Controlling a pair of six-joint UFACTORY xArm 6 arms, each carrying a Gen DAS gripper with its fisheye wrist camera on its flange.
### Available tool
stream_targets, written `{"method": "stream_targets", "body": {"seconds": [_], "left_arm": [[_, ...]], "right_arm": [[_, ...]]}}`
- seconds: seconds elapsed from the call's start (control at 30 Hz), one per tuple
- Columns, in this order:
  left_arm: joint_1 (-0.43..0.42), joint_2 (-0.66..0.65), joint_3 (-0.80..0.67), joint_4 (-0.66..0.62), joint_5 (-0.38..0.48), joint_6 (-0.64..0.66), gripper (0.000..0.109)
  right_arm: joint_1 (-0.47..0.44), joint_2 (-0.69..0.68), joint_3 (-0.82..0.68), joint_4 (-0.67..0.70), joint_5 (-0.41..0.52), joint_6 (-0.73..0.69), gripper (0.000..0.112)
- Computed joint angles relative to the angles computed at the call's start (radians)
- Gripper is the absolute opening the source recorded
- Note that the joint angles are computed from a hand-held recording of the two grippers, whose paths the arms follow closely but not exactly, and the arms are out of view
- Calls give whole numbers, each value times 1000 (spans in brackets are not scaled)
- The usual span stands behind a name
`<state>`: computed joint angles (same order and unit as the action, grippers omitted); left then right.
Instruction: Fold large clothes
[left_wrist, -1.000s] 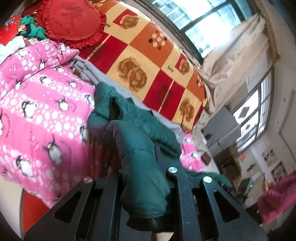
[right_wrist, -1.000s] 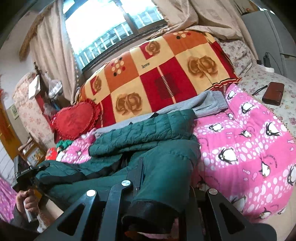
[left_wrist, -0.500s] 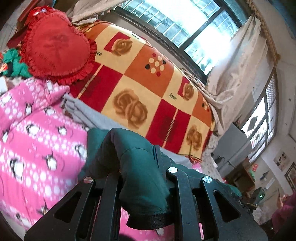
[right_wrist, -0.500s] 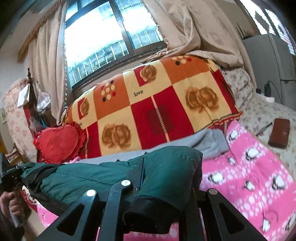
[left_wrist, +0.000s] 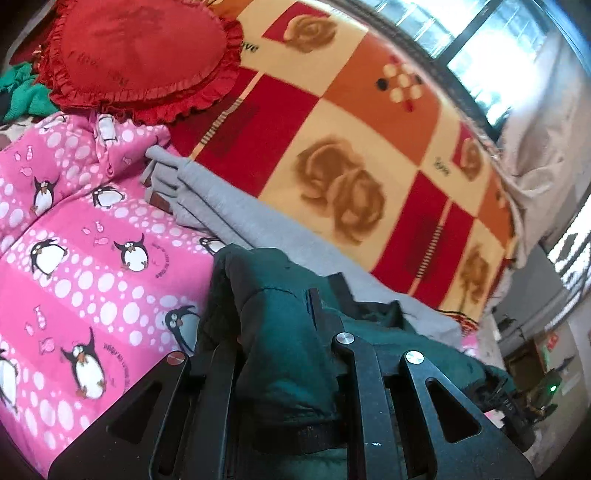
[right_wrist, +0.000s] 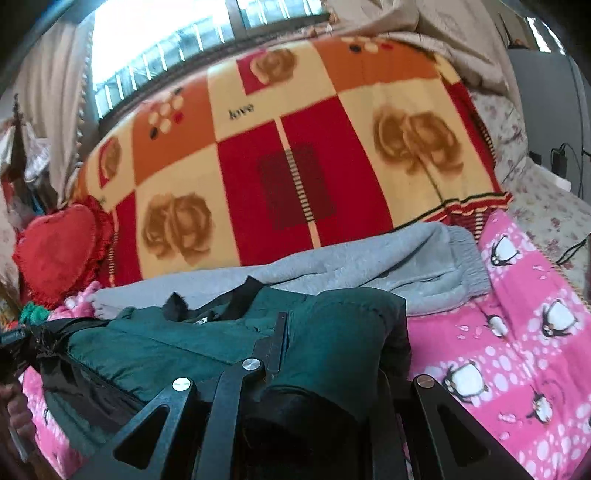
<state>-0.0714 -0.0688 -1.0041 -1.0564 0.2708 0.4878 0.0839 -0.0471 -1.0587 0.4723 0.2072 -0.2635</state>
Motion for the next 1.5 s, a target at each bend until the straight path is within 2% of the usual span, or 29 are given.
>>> {"method": "stream_targets", "body": {"seconds": [0.2, 0.33, 0.43, 0.6, 0.8, 1.0, 1.17, 1.23, 1.3, 1.37, 1.47, 1.5], "left_arm": [[-4, 130, -117, 106, -15, -102, 11], [-10, 237, -205, 284, 0, -203, 11], [-9, 299, -246, 247, 14, -176, 13], [-13, 362, -280, 125, 17, -54, 15], [-32, 393, -289, 144, -23, -31, 15], [-26, 442, -348, 172, 14, -50, 15], [-25, 434, -345, 102, 17, 0, 15], [-22, 428, -344, 105, 26, -20, 15], [-14, 425, -350, 150, 52, -72, 15], [0, 425, -373, 292, 107, -185, 15], [14, 416, -400, 433, 175, -279, 15], [18, 409, -402, 434, 187, -275, 17]], "right_arm": [[-3, 124, -97, -37, -27, 8, 12], [-13, 194, -136, -118, -25, 77, 12], [-17, 224, -162, -90, -5, 51, 12], [-27, 268, -213, -75, 69, 23, 14], [-39, 314, -265, 43, 154, -55, 19], [-45, 327, -280, 73, 179, -51, 20], [-50, 329, -290, 72, 208, -28, 21], [-51, 324, -286, 78, 213, -25, 22], [-53, 318, -283, 85, 223, -26, 23], [-59, 310, -285, 126, 242, -55, 24], [-79, 286, -281, 272, 275, -125, 27], [-89, 278, -281, 331, 293, -154, 28]]}}
